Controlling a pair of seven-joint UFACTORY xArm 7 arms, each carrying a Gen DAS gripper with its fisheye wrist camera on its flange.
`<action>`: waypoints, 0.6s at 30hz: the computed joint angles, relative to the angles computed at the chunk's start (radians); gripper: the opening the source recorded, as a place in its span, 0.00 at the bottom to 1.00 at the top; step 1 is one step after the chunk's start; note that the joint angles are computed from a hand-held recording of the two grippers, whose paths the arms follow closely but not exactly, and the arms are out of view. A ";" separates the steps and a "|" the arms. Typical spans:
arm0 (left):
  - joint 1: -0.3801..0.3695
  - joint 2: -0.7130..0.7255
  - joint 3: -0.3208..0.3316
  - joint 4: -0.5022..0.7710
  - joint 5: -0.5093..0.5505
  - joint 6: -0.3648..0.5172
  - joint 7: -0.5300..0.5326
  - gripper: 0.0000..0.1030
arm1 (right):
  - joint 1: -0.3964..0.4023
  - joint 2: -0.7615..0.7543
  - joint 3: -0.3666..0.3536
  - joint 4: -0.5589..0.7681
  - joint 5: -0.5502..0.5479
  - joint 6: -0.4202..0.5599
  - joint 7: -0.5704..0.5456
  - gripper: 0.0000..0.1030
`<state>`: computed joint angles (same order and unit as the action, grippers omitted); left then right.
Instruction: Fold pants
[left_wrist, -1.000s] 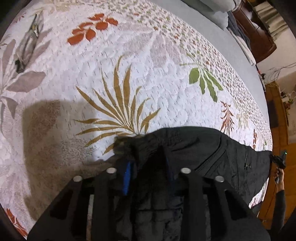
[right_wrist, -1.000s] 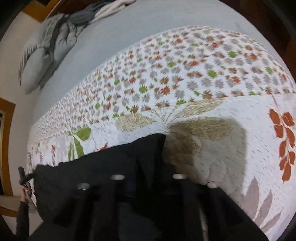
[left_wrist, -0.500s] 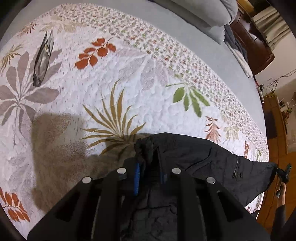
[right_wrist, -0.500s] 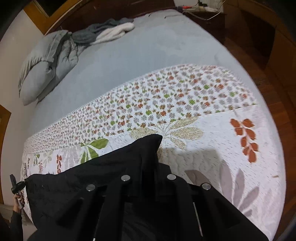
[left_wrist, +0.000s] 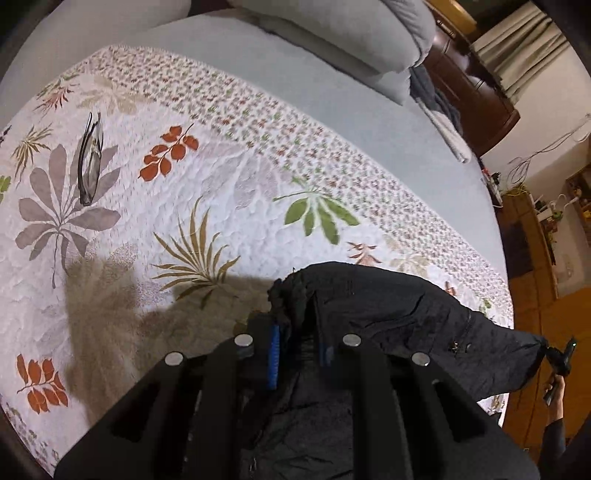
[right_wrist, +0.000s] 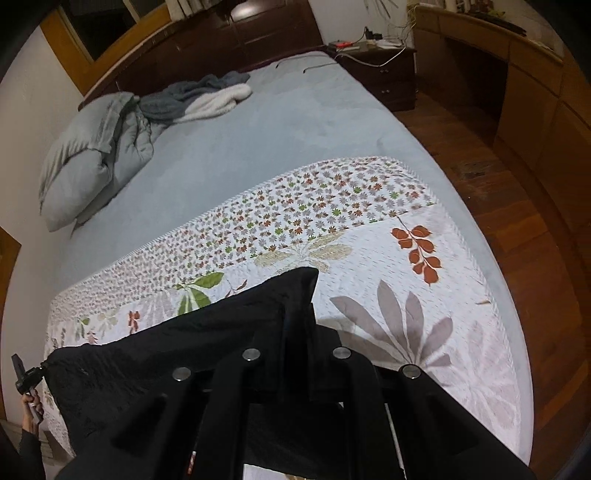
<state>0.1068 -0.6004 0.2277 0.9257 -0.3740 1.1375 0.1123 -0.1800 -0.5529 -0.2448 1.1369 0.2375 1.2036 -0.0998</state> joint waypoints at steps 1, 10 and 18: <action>0.000 -0.007 -0.002 0.004 0.001 0.006 -0.003 0.13 | -0.004 -0.013 -0.003 0.003 0.000 0.009 0.003 0.08; 0.000 -0.086 0.018 0.019 0.001 0.059 -0.017 0.13 | -0.014 -0.129 0.002 -0.026 -0.028 0.056 0.043 0.08; 0.002 -0.185 0.056 -0.001 -0.012 0.109 -0.031 0.13 | -0.027 -0.283 -0.026 -0.108 -0.055 0.092 0.076 0.07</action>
<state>0.1092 -0.7852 0.2840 0.9251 -0.3863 1.2463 0.0813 -0.2071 -0.8363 -0.2709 1.0288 0.1825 1.2957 -0.0236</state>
